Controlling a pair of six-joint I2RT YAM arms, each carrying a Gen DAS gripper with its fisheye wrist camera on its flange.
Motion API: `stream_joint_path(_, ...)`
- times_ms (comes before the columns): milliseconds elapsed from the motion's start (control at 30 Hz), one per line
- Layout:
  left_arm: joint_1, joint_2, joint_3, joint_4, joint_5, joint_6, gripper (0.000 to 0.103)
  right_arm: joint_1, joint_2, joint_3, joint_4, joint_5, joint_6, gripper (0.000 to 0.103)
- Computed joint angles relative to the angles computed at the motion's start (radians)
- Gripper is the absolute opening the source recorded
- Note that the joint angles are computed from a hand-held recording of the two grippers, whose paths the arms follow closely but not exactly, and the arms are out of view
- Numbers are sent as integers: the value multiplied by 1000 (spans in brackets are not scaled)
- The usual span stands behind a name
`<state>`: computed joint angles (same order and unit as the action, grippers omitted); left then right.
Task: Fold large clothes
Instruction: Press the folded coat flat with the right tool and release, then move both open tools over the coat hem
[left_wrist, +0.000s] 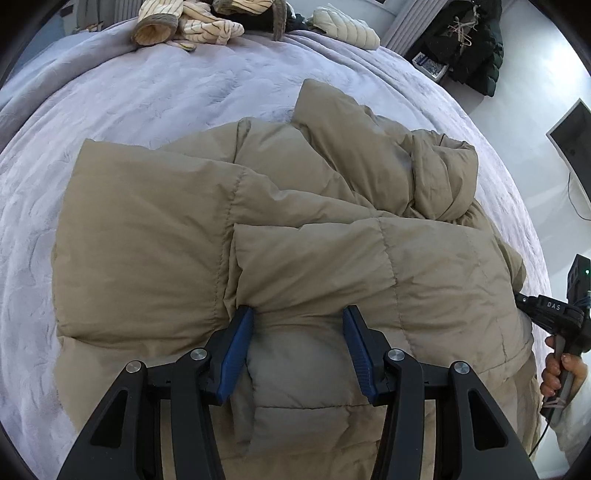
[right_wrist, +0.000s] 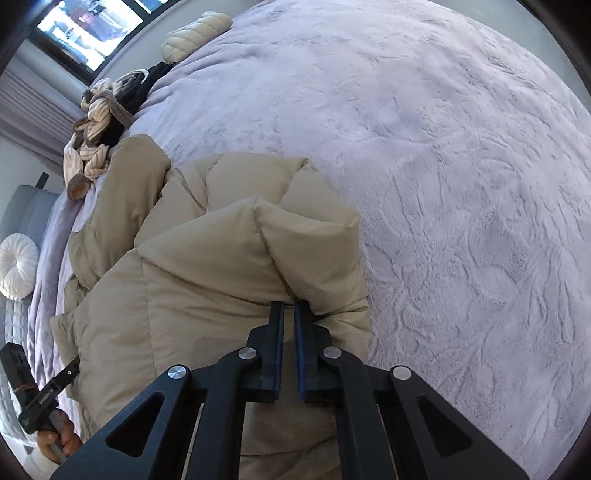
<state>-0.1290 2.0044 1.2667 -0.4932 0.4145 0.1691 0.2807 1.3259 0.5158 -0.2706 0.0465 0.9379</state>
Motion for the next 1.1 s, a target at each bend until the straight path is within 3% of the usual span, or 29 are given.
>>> stream_joint_path(267, 19, -81, 15, -77, -84, -7, 53, 35, -145, 61, -215, 36, 1, 8)
stream_joint_path(567, 6, -245, -77, -148, -200, 12, 53, 211, -288, 92, -405, 66, 181, 10)
stream_joint_path(700, 17, -297, -117, -197, -205, 17, 53, 325, -315, 112, -479, 89, 275, 10)
stream_joint_path(767, 19, -321, -136, -216, -230, 15, 68, 375, -324, 120, -513, 92, 319, 10)
stream_joint_path(800, 21, -345, -155, -212, -244, 10, 85, 395, -326, 125, -527, 91, 336, 10)
stream_joint_path(933, 42, -417, -202, -227, -238, 7, 87, 479, -357, 135, -587, 102, 420, 11)
stream_joint_path(1000, 48, -436, -215, -240, -241, 3, 87, 504, -366, 140, -607, 106, 443, 22)
stream_joint_path(1067, 44, -461, -233, -253, -260, -1, 87, 529, -383, 141, -625, 110, 470, 51)
stream_joint_path(1100, 41, -471, -241, -255, -268, -3, 87, 533, -386, 145, -631, 111, 473, 54)
